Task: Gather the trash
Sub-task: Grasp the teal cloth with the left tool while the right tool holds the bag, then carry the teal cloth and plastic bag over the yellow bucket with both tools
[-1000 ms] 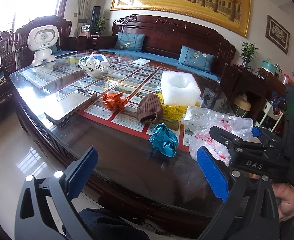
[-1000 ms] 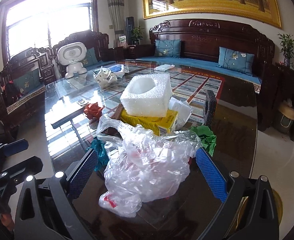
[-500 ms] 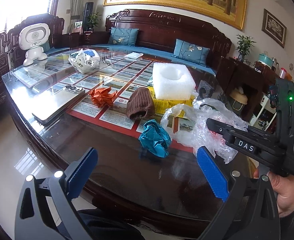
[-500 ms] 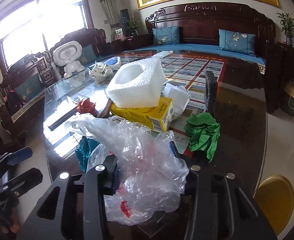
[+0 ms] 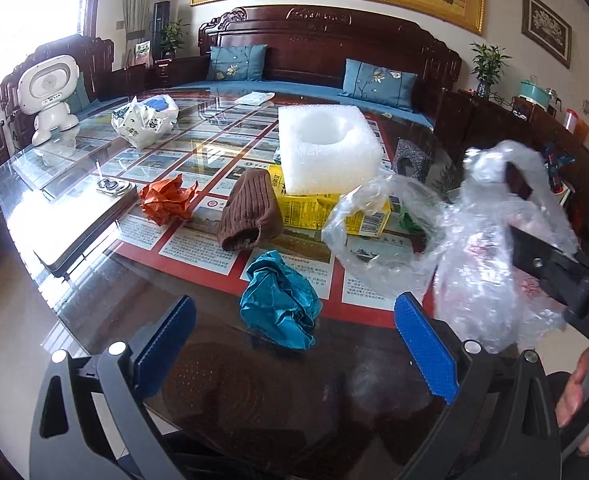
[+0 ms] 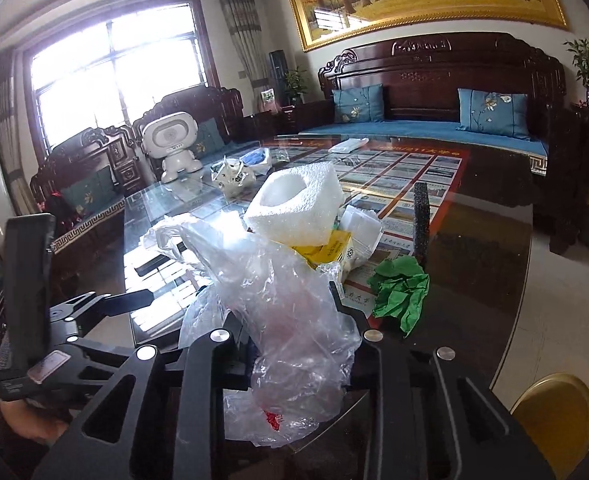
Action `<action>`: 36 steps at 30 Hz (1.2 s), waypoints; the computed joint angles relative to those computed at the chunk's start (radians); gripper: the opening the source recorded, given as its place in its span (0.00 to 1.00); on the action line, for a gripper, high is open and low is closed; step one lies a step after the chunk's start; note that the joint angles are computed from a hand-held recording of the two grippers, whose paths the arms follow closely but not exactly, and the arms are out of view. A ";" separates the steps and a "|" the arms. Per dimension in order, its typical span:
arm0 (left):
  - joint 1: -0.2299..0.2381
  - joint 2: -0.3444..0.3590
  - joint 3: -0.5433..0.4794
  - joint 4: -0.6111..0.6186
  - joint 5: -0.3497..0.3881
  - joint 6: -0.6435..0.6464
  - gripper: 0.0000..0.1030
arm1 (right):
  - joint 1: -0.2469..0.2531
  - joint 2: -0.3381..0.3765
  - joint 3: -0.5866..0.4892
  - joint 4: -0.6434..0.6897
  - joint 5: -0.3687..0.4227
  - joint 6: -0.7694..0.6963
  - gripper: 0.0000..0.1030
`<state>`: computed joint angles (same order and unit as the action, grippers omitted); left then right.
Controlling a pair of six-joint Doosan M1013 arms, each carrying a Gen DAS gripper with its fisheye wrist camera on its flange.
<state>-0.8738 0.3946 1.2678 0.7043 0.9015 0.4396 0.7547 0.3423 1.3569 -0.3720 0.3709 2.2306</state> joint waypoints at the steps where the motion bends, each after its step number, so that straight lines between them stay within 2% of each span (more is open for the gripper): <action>1: 0.004 0.010 -0.014 -0.010 0.010 0.011 0.96 | -0.002 -0.005 0.005 -0.008 -0.004 0.009 0.27; 5: 0.016 0.048 -0.063 -0.048 0.060 0.058 0.96 | -0.010 -0.019 0.018 -0.027 -0.018 0.033 0.27; 8: 0.024 0.067 -0.086 -0.068 0.098 0.071 0.90 | -0.015 -0.023 0.022 -0.026 -0.022 0.036 0.27; 10: 0.036 0.072 -0.093 -0.107 0.092 0.085 0.74 | -0.019 -0.024 0.022 -0.007 -0.029 0.019 0.27; 11: 0.042 0.073 -0.094 -0.126 0.090 0.090 0.69 | -0.020 -0.023 0.021 -0.006 -0.032 0.019 0.27; 13: 0.053 0.080 -0.103 -0.160 0.098 0.103 0.46 | -0.022 -0.025 0.024 0.011 -0.042 0.007 0.27; 14: 0.054 0.081 -0.103 -0.153 0.098 0.102 0.46 | -0.022 -0.026 0.030 0.015 -0.048 0.007 0.27; 16: 0.055 0.083 -0.107 -0.157 0.104 0.109 0.39 | -0.023 -0.025 0.029 0.034 -0.049 -0.009 0.27; 21: 0.049 0.069 -0.089 -0.143 0.079 0.075 0.35 | -0.035 -0.024 0.028 0.125 -0.049 -0.083 0.27; 26: 0.026 0.043 -0.074 -0.099 0.046 0.051 0.35 | -0.043 -0.031 0.038 0.121 -0.049 -0.071 0.27; 31: 0.000 0.042 -0.096 -0.088 0.028 0.098 0.35 | -0.046 -0.056 0.071 0.049 -0.066 0.006 0.27; 36: -0.025 0.071 -0.156 -0.115 0.018 0.190 0.35 | -0.058 -0.103 0.130 -0.124 -0.076 0.184 0.27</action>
<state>-0.8988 0.4660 1.1118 0.5893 0.9190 0.6294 0.6972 0.2397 1.4868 -0.4961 0.2947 2.4144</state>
